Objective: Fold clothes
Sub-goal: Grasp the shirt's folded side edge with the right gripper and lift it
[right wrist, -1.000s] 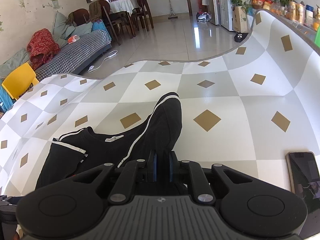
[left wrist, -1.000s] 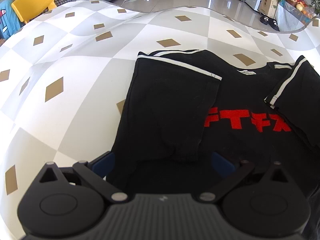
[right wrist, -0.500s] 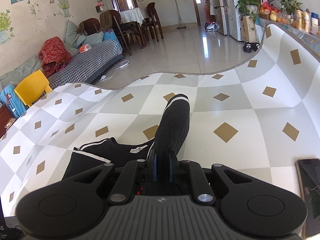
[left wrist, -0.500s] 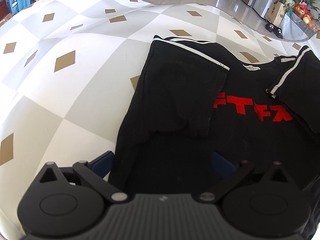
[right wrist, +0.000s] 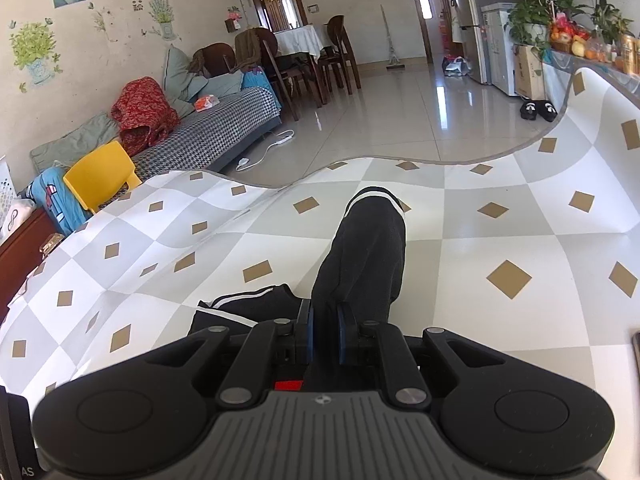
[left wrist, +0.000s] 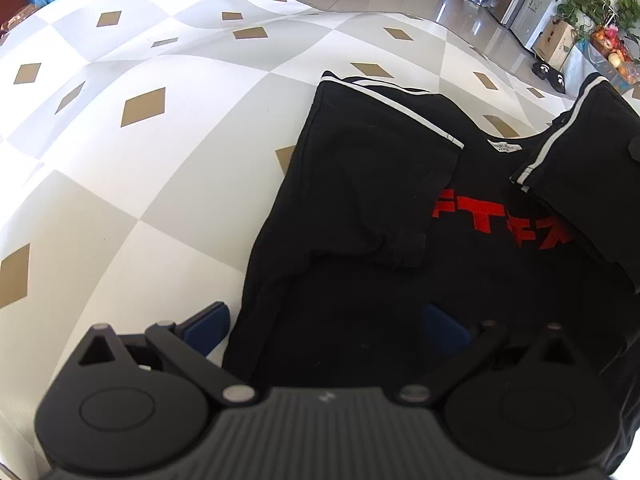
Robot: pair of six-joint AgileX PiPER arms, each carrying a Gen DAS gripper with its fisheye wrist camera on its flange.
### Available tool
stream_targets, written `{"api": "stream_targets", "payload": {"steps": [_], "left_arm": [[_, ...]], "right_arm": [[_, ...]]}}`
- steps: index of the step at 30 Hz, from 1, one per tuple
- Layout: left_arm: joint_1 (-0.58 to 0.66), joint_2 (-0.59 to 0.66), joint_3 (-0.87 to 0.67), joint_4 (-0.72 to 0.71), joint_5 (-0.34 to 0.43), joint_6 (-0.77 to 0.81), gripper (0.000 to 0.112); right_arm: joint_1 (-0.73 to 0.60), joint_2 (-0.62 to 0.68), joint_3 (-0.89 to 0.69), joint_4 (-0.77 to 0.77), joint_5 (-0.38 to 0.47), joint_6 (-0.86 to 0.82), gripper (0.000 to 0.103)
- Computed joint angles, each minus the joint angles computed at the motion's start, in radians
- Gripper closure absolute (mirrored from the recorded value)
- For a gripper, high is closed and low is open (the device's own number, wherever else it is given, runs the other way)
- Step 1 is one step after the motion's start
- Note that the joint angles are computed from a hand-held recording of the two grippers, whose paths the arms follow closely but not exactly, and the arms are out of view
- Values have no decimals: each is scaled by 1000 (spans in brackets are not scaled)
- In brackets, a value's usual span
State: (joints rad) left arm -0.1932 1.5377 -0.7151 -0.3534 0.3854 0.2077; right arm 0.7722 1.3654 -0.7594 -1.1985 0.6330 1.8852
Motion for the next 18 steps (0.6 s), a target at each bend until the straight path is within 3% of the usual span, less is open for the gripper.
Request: {"api": "stream_targets", "payload": {"steps": [5, 12, 18], "left_arm": [[28, -14, 16, -52, 4, 52, 9], [60, -15, 14, -129, 25, 136, 9], [74, -15, 15, -155, 33, 160, 9]], "right_arm": [[40, 80, -66, -20, 24, -36, 91], [101, 207, -186, 32, 188, -133, 92], [102, 226, -184, 33, 260, -168, 92]]}}
